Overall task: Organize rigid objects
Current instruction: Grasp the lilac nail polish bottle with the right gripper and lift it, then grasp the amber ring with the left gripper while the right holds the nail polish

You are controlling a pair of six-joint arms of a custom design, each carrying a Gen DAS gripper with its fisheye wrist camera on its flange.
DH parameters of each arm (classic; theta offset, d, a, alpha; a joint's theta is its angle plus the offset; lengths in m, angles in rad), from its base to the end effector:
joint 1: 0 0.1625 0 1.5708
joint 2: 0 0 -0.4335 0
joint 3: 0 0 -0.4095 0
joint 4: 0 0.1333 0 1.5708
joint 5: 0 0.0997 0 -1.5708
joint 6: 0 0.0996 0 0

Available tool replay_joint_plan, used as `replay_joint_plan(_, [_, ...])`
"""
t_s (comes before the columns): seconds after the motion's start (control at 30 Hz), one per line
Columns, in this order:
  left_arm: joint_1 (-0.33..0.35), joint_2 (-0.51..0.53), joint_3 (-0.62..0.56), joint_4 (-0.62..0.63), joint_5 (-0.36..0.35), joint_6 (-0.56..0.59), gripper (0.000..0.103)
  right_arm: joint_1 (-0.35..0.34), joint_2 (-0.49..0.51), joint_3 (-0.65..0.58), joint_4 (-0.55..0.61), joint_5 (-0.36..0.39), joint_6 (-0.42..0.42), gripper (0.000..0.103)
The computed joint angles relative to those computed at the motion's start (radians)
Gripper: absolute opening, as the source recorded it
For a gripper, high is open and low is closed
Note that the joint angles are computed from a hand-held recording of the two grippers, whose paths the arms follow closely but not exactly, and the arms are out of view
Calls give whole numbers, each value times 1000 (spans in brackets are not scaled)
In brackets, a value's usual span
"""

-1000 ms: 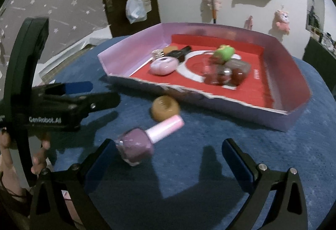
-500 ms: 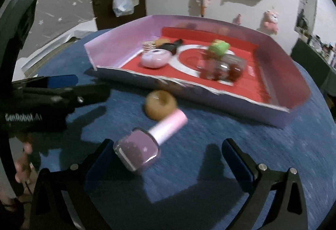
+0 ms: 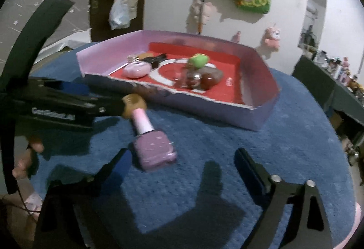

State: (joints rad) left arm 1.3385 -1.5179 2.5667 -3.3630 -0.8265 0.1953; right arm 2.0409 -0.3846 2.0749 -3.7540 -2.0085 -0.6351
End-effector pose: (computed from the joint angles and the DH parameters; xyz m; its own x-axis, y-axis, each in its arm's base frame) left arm 0.1148 -0.3869 0.2540 -0.7729 -0.1326 -0.6206 0.3256 0.7565 -0.5671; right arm 0.3002 -0.3898 -0.1137 -0.4864 -0.6523 0.5813 -0.8542 0.4949 -0.1594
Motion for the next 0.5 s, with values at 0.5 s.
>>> replay_joint_plan(0.5, [-3,46,-29,18,17,30,99,-18,-5,-39,56,-47,49,77])
